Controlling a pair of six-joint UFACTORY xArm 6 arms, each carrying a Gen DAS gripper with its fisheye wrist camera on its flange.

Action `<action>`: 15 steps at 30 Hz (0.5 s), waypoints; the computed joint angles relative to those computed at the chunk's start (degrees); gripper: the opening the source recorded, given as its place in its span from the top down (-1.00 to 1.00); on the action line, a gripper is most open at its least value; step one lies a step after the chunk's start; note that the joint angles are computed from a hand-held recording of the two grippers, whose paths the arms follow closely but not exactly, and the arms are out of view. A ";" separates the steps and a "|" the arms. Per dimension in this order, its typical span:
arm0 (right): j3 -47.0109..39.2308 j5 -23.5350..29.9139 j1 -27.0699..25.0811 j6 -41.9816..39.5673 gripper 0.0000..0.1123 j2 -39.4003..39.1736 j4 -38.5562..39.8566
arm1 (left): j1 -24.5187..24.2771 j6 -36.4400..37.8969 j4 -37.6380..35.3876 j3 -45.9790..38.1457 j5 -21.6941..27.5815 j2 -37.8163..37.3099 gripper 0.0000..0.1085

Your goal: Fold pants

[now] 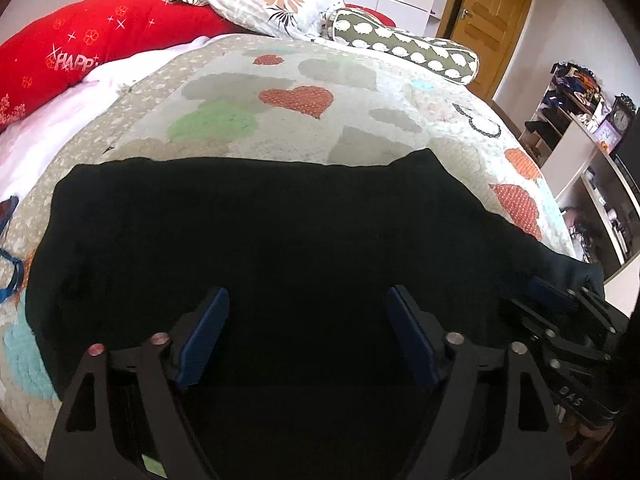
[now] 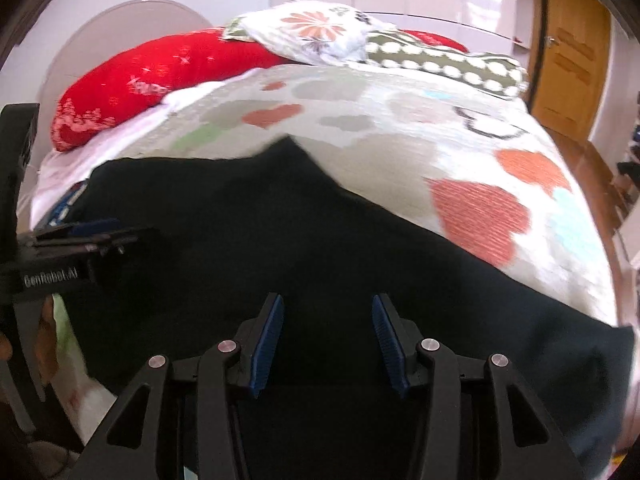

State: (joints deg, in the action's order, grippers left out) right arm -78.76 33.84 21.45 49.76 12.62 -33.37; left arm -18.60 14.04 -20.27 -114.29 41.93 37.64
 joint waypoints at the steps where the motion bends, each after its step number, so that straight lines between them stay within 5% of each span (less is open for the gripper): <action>1: 1.36 0.51 -0.18 1.05 0.06 -1.14 -0.63 | -0.15 -0.14 0.22 -0.05 -0.18 0.06 -0.52; 15: 22.21 -2.16 -1.99 12.22 0.02 -21.00 -6.06 | -2.54 2.25 -0.86 -0.56 -0.43 -0.19 -0.52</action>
